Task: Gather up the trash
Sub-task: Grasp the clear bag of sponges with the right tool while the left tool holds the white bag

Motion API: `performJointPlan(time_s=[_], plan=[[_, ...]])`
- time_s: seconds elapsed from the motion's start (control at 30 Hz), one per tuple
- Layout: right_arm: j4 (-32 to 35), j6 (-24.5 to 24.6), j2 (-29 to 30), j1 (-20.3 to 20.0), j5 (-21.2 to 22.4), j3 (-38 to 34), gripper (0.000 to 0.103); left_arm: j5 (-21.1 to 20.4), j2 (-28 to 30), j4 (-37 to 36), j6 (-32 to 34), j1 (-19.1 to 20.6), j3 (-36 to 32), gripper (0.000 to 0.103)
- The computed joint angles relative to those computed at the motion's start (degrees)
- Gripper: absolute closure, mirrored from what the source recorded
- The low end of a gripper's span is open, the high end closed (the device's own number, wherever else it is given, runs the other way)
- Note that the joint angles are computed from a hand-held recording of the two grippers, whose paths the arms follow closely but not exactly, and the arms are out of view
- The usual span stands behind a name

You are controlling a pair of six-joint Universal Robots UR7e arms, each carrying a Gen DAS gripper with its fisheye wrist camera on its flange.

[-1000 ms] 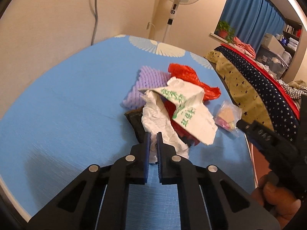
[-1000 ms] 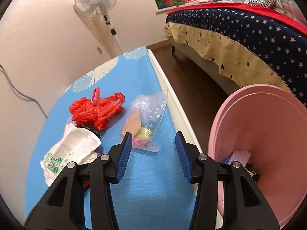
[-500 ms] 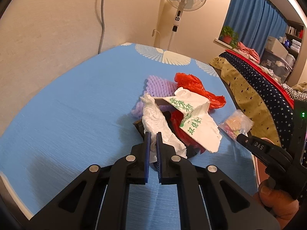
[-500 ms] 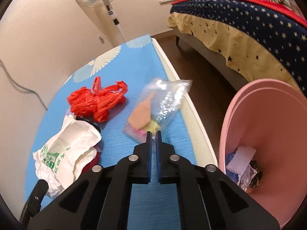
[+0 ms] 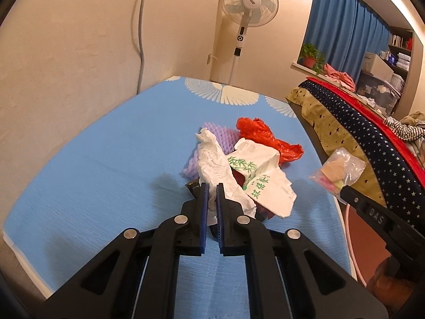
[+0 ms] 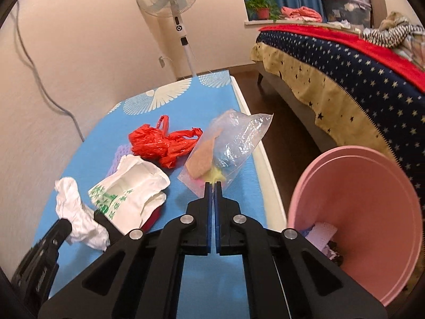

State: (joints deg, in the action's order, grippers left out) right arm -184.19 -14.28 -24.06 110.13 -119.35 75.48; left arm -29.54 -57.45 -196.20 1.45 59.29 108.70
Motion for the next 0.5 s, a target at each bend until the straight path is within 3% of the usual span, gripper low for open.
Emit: performJointPlan(time_s=[0.5], plan=[[-8.51, -7.23, -4.95, 2.58, -4.49, 8.97, 0.101, -0.72, -0.89, -1.76, 2.06, -2.46, 2.44, 0.097]])
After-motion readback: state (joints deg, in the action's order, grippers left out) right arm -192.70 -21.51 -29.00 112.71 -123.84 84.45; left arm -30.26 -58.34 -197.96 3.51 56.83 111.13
